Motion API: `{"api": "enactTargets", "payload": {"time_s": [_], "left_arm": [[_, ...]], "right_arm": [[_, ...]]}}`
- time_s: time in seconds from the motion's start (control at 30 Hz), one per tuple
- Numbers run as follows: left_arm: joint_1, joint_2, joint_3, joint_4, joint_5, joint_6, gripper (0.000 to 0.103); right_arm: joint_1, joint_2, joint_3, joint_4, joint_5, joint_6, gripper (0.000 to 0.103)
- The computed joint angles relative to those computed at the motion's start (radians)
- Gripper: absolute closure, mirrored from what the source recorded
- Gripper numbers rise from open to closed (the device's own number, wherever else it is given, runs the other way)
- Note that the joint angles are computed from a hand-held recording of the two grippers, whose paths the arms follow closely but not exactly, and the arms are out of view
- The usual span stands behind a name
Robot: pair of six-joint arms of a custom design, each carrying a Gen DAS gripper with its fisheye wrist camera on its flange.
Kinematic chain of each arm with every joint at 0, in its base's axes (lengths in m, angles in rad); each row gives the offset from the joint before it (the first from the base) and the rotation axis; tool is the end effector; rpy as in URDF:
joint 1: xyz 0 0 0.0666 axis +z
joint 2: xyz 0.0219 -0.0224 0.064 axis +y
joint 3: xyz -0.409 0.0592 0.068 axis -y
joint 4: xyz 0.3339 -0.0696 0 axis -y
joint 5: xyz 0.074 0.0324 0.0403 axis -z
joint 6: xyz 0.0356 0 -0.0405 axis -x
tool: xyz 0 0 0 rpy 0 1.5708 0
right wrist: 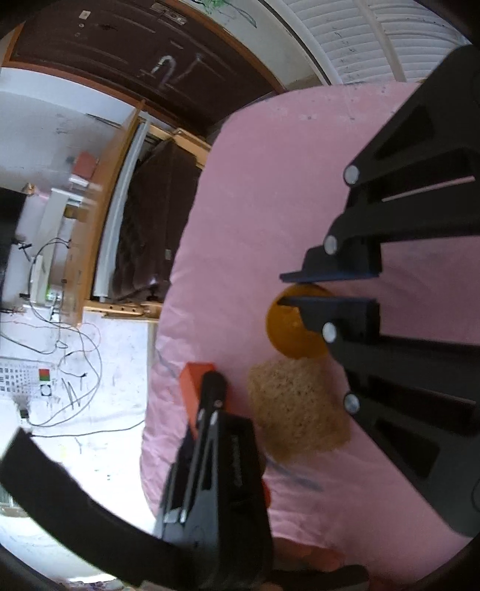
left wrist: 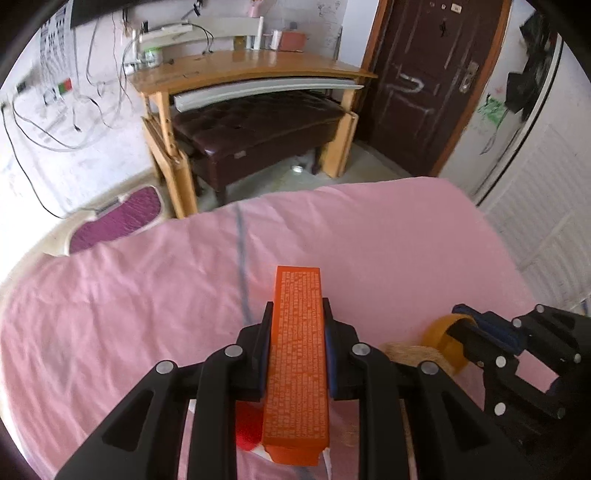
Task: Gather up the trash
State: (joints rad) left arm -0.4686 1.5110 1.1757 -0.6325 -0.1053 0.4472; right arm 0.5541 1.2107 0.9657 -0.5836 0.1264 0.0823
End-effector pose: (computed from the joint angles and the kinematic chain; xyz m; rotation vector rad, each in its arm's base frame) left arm 0.3963 -0.1969 0.3428 -0.0145 2.5465 -0.2297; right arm 0.2909 0.1743 0.3756 -0.6922 2.2896 0.0703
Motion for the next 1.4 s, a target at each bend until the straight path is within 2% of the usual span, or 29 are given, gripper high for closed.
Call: {"api": "enactTargets", "payload": {"time_s": [0.07, 0.17, 0.47, 0.57, 0.67, 0.93, 1.07, 1.2, 1.4], "left_arm": [[0.008, -0.006, -0.006, 0.010, 0.028, 0.009, 0.085], [0.005, -0.015, -0.009, 0.016, 0.017, 0.013, 0.085], [-0.061, -0.028, 0.030, -0.015, -0.105, -0.002, 0.085], [-0.095, -0.020, 0.060, -0.036, -0.141, -0.001, 0.085], [-0.155, -0.011, 0.096, -0.052, -0.252, -0.026, 0.085], [-0.290, 0.031, 0.216, -0.055, -0.299, -0.042, 0.085], [-0.366, 0.078, 0.284, -0.050, -0.300, -0.056, 0.085], [-0.436, 0.149, 0.382, -0.073, -0.263, -0.073, 0.085], [-0.518, 0.294, 0.576, -0.150, -0.209, -0.102, 0.085]], "right_arm": [[-0.023, -0.018, -0.006, 0.006, -0.019, -0.005, 0.098], [-0.066, -0.048, -0.010, 0.003, -0.043, -0.002, 0.098], [-0.224, -0.121, -0.033, 0.006, -0.148, -0.002, 0.097], [-0.292, -0.146, -0.050, 0.010, -0.189, 0.011, 0.097], [-0.379, -0.171, -0.070, 0.015, -0.238, 0.028, 0.097], [-0.618, -0.211, -0.114, 0.039, -0.354, 0.075, 0.097], [-0.783, -0.231, -0.138, 0.057, -0.430, 0.120, 0.097], [-0.943, -0.218, -0.153, 0.067, -0.526, 0.157, 0.097], [-1.100, -0.160, -0.174, 0.073, -0.606, 0.221, 0.097]]}}
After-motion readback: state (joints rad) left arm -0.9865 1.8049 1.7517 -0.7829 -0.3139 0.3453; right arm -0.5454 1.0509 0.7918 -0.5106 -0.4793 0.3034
